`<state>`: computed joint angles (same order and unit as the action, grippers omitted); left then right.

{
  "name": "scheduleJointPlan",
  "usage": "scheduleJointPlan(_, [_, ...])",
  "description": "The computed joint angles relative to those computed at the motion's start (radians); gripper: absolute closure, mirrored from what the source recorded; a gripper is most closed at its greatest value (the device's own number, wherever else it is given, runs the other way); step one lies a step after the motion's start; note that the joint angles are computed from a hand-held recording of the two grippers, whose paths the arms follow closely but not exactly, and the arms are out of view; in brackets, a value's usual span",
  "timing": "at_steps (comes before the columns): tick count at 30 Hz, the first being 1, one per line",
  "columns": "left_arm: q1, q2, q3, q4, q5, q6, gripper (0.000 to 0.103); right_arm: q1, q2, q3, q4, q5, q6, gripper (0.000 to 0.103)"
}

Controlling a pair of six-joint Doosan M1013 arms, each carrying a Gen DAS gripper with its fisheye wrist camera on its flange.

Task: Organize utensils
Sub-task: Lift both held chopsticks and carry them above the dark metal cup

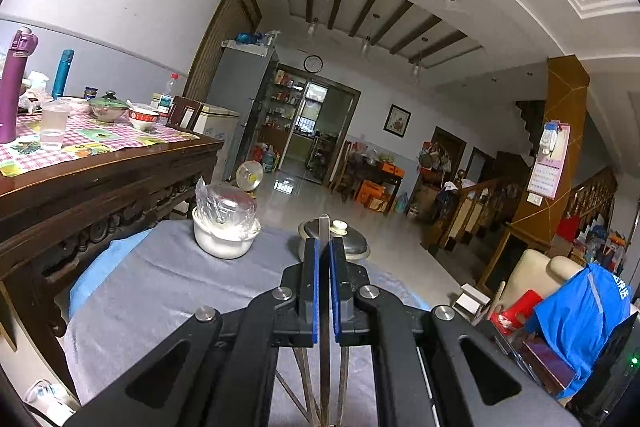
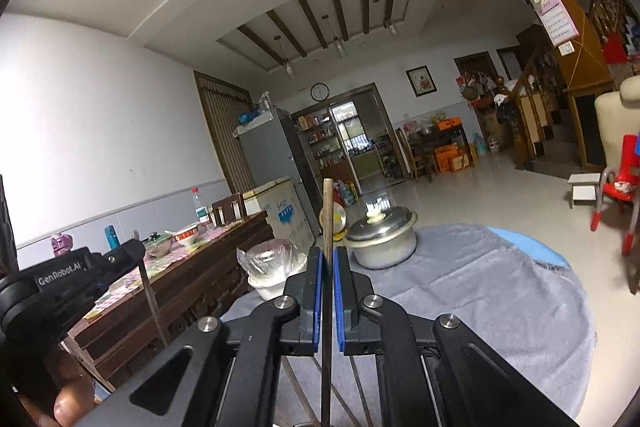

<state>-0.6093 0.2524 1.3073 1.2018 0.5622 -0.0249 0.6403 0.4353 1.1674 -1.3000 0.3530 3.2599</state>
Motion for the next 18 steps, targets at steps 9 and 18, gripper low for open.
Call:
scheduleJointPlan(9, [-0.008,0.006,-0.004,-0.002,0.026,0.014,0.098,-0.001,-0.013,0.022,0.003,-0.008,-0.003,0.097])
scheduleJointPlan(18, [-0.008,0.012,-0.008,-0.014,0.049,0.018,0.098,0.003,-0.021,0.034,0.011,-0.008,-0.010,0.097])
